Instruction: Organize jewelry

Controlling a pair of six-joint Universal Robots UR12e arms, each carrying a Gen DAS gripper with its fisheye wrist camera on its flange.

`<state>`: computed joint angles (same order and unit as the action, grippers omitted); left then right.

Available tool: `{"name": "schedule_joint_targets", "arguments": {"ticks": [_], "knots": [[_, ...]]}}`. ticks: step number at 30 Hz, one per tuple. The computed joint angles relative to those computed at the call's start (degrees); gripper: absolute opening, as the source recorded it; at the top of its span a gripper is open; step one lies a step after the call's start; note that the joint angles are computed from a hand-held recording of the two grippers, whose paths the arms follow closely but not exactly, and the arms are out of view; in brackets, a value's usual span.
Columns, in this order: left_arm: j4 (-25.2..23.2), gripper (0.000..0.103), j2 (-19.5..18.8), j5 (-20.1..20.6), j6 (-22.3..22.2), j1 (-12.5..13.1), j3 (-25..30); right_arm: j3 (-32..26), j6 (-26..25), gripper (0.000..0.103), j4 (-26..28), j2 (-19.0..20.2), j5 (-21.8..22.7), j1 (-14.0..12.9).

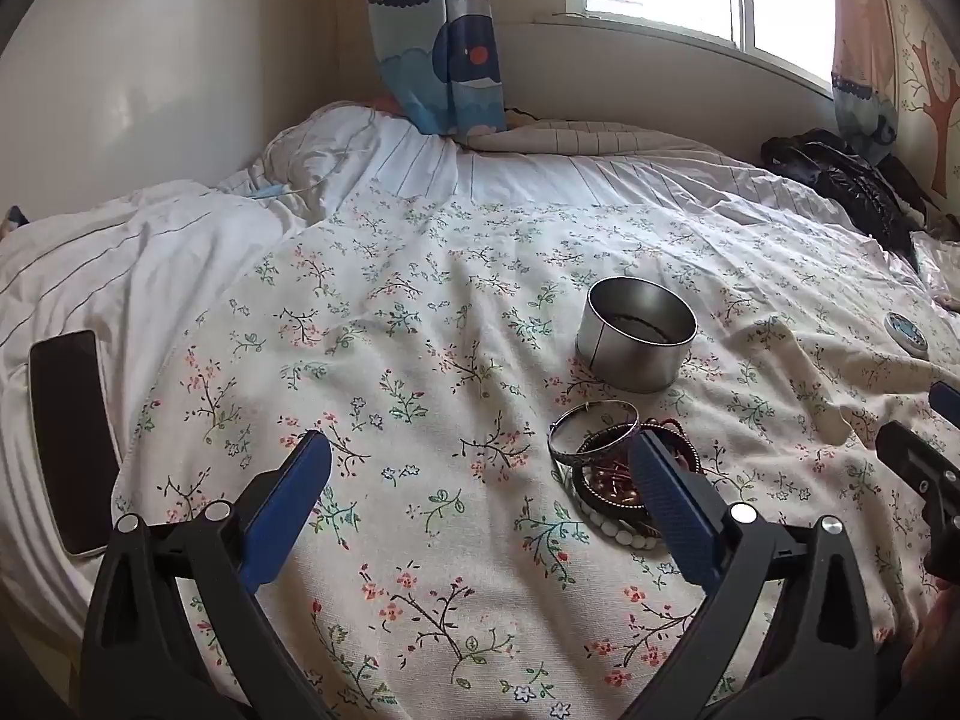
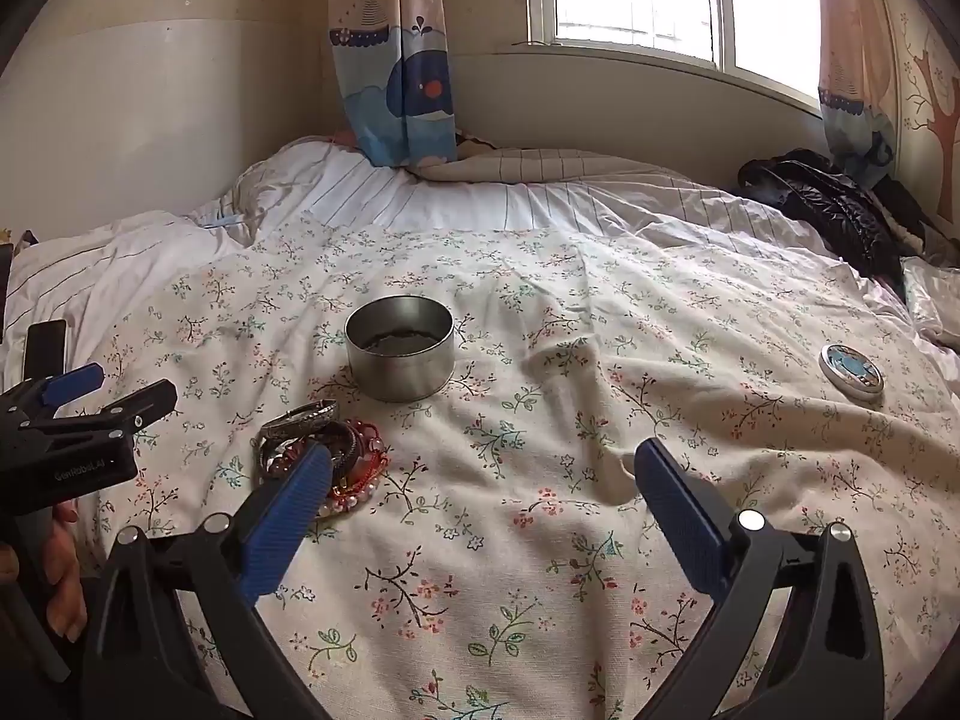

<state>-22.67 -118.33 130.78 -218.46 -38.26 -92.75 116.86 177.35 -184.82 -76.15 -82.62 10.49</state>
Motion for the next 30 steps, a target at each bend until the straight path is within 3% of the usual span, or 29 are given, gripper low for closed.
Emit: {"name": "schedule_joint_targets", "arguments": {"ticks": [30], "knots": [[-0.9,0.095,0.0,-0.6,-0.6,0.1,0.2,-0.1,-0.3,0.097,-0.6,0.5,-0.3,0.1]]}}
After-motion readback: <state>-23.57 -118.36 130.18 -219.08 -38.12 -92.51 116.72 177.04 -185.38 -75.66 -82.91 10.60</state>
